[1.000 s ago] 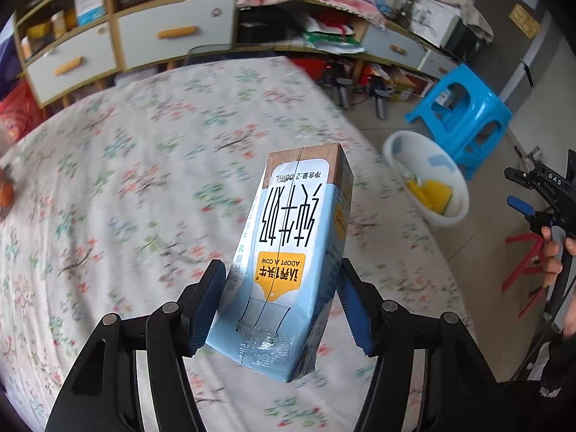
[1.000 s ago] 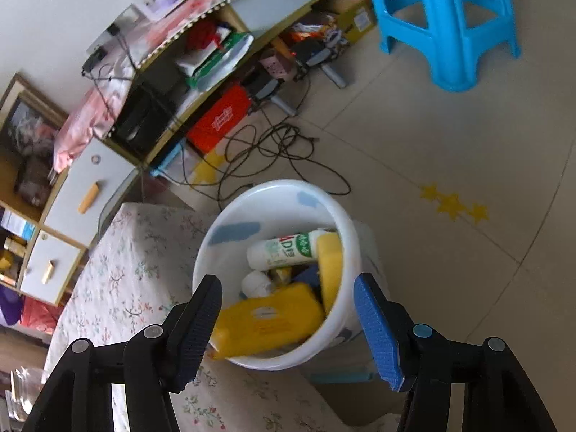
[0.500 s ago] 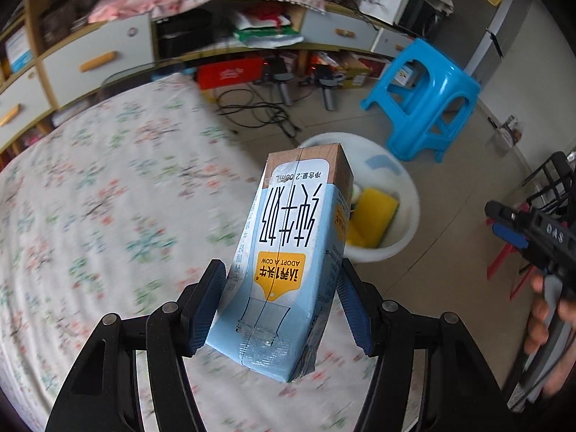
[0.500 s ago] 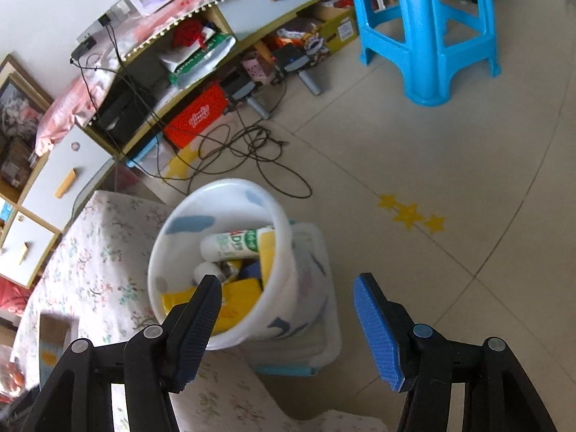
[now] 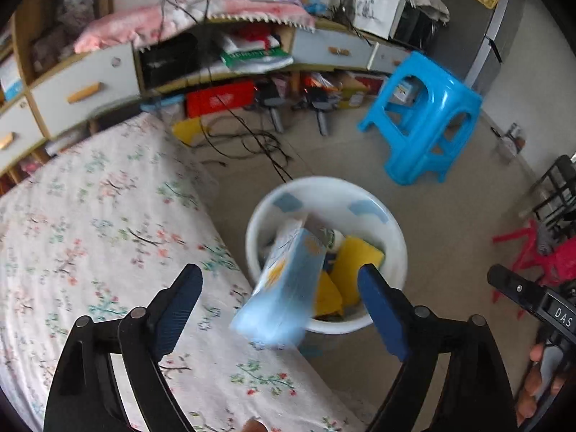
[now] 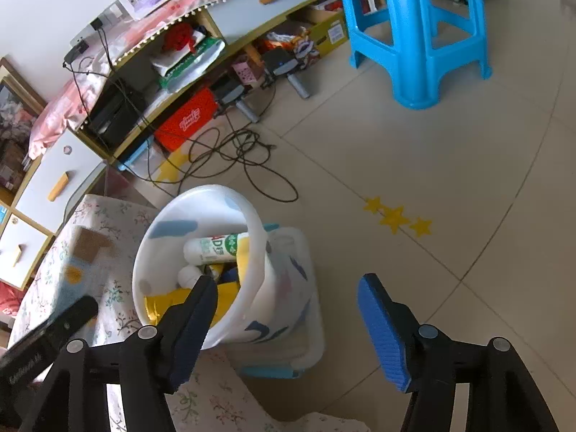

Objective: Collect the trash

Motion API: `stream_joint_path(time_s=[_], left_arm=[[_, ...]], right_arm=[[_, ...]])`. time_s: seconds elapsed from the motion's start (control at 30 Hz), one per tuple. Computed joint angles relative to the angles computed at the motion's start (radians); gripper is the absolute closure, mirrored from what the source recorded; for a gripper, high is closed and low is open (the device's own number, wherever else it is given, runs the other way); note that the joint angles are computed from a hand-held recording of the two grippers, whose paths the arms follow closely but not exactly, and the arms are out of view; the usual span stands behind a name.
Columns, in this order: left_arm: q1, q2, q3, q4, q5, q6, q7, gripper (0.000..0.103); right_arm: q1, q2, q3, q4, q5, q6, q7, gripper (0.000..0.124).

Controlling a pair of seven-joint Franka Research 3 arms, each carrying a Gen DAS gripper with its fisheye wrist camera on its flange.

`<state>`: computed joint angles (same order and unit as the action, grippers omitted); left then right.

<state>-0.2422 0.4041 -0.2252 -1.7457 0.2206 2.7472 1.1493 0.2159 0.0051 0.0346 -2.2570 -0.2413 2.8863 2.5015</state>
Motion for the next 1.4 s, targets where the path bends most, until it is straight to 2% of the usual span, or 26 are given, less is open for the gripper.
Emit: stream_joint_path(time_s=[0.13,0.27,0.37,0.53,0.67,0.73,0.77,0.83,0.97,1.07,1.13,1.2,1.3,1.4], left_arm=[[-0.006,-0.043,0.024,-0.054,0.040,0.007,-0.024,0.012],[0.030,-0.123,0.020,-0.168,0.028,0.045,-0.025,0.003],[0.056,-0.183,0.020,-0.241,0.015,0.044,-0.009,0.002],[0.112,-0.309,0.009,-0.388,-0.110,0.062,0.063,0.000],[0.120,-0.399,0.028,-0.486,-0.194,0.070,0.132,0.000],[0.120,-0.447,0.045,-0.534,-0.221,0.069,0.155,0.000],[0.120,-0.467,0.053,-0.556,-0.223,0.073,0.156,0.000],[0.136,-0.509,0.061,-0.599,-0.151,0.078,0.086,0.000],[0.165,-0.584,0.071,-0.674,-0.044,0.088,-0.022,0.000],[0.167,-0.639,0.085,-0.725,-0.022,0.095,-0.041,0.000],[0.163,-0.670,0.093,-0.754,-0.017,0.106,-0.044,0.000],[0.162,-0.708,0.095,-0.787,-0.011,0.109,-0.055,0.000],[0.138,-0.756,0.119,-0.834,-0.038,0.124,-0.041,0.000],[0.127,-0.801,0.131,-0.881,-0.052,0.157,-0.031,0.000]], right_arm=[[0.003,0.002,0.002,0.004,0.001,-0.006,-0.009,0.052],[0.010,0.003,0.005,0.012,-0.020,-0.020,0.003,0.052],[0.021,0.005,0.011,0.022,-0.032,-0.036,0.011,0.052],[0.055,0.023,0.029,0.057,-0.056,-0.076,0.009,0.047],[0.099,0.056,0.042,0.123,-0.041,-0.149,-0.021,0.046],[0.129,0.074,0.042,0.164,-0.083,-0.197,-0.001,0.043],[0.145,0.082,0.044,0.189,-0.105,-0.226,0.004,0.036],[0.170,0.090,0.047,0.213,-0.124,-0.247,0.004,0.030],[0.217,0.094,0.057,0.264,-0.173,-0.310,-0.006,0.025],[0.254,0.090,0.067,0.286,-0.251,-0.359,0.030,0.022],[0.267,0.080,0.077,0.278,-0.256,-0.355,0.027,0.021],[0.284,0.068,0.085,0.272,-0.307,-0.368,0.064,0.021],[0.313,0.045,0.103,0.258,-0.456,-0.395,0.172,0.021],[0.322,0.029,0.120,0.230,-0.555,-0.383,0.274,0.021]])
